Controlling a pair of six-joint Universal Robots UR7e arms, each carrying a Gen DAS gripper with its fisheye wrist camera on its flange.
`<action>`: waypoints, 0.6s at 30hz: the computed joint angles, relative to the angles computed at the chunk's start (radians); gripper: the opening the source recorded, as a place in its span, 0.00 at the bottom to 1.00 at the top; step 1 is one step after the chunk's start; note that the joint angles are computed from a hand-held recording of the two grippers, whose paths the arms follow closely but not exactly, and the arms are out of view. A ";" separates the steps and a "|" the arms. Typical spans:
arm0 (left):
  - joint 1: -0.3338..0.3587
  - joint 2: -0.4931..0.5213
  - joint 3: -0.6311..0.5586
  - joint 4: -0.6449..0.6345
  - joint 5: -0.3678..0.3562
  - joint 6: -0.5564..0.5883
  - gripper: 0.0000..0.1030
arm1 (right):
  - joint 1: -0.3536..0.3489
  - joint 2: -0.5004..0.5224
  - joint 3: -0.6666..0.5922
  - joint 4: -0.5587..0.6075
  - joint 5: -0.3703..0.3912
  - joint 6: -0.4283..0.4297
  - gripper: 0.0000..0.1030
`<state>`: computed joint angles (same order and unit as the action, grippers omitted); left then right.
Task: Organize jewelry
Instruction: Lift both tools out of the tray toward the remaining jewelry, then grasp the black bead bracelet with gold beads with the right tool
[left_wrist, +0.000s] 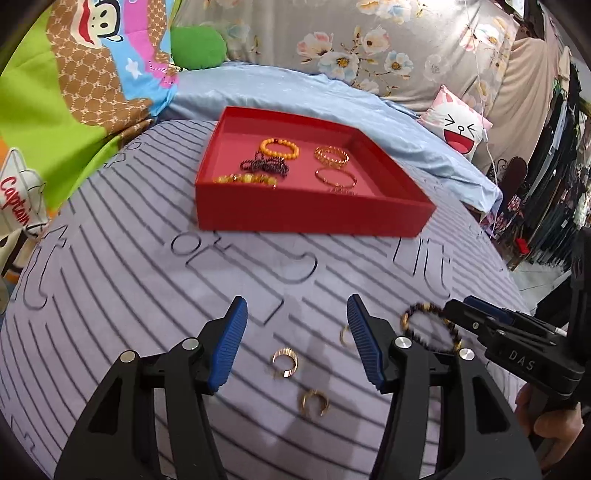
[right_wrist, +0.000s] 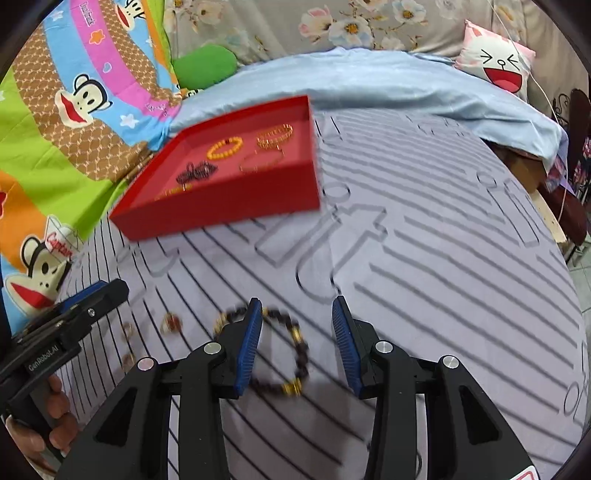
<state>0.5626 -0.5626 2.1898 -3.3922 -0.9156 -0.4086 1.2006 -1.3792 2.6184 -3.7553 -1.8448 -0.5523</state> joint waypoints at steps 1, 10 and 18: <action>-0.007 0.002 0.009 -0.003 0.002 -0.009 0.52 | -0.006 0.005 0.010 -0.014 -0.001 -0.005 0.38; -0.050 0.008 0.061 0.000 0.014 -0.063 0.52 | -0.014 0.050 0.045 -0.106 0.003 -0.017 0.38; -0.055 0.005 0.071 0.019 0.011 -0.092 0.52 | 0.007 0.102 0.045 -0.174 -0.020 -0.029 0.38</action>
